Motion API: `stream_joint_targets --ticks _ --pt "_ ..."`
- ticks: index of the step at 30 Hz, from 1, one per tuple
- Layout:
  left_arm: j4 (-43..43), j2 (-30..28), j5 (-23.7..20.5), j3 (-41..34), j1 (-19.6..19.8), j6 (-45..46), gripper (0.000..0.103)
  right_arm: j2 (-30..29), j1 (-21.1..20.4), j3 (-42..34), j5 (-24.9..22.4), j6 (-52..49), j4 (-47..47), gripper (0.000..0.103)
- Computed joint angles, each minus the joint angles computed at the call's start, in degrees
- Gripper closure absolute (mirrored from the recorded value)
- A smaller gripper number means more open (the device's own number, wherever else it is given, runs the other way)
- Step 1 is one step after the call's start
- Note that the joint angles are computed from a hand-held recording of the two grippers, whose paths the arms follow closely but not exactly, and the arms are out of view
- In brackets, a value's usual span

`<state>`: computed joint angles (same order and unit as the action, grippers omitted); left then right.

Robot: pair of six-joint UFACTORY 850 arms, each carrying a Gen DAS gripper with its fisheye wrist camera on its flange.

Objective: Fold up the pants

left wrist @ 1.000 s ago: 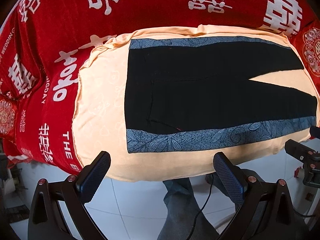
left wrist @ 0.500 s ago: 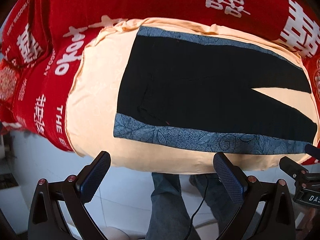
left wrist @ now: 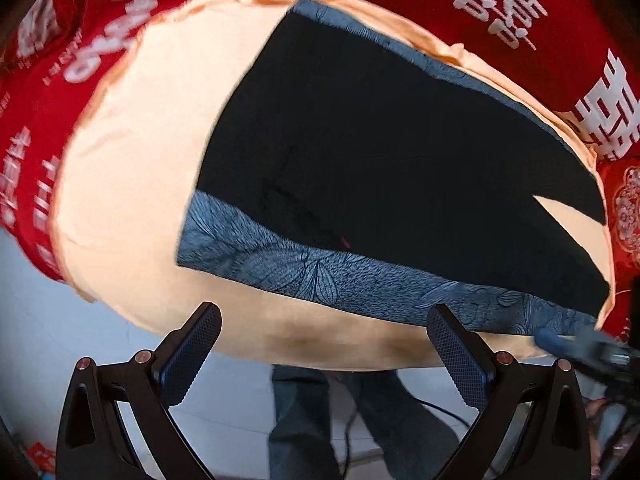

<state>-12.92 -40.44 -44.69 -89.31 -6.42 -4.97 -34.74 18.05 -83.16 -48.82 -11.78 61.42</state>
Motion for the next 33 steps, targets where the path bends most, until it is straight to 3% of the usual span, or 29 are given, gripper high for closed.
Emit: stream_joint_targets --ticks 1,6,13,17,20,29,31,33 --pt "-2.9 -0.3 1.0 1.2 0.6 2.4 0.000 -0.7 0.4 1.1 0.4 -1.7 2.5 0.031" --pt "-12.9 -1.5 3.8 4.3 2.2 10.5 0.000 -3.0 2.2 7.1 0.4 -12.0 16.9 0.032" --pt "-24.3 -3.5 3.7 5.5 3.6 18.9 0.000 -5.2 2.7 11.7 3.4 -23.5 35.3 0.032" --pt "-30.1 -4.1 2.3 5.8 4.3 20.6 0.000 -3.9 2.1 13.3 2.2 -29.1 46.4 0.032" --pt "-36.4 -5.2 1.1 4.5 4.9 22.1 0.000 -2.2 1.4 13.2 1.5 -32.1 48.4 0.032" --pt "-46.1 -8.0 4.0 0.7 4.9 24.4 0.000 0.6 0.0 14.7 -1.1 -35.5 48.9 0.032" --pt "-46.3 -8.0 5.3 0.4 5.0 23.8 0.004 0.5 -0.1 15.1 -1.2 -35.2 47.9 0.032" --pt "-42.9 -8.6 5.2 -1.0 5.2 21.3 0.028 -0.1 0.2 15.0 -0.4 -34.3 47.0 0.032"
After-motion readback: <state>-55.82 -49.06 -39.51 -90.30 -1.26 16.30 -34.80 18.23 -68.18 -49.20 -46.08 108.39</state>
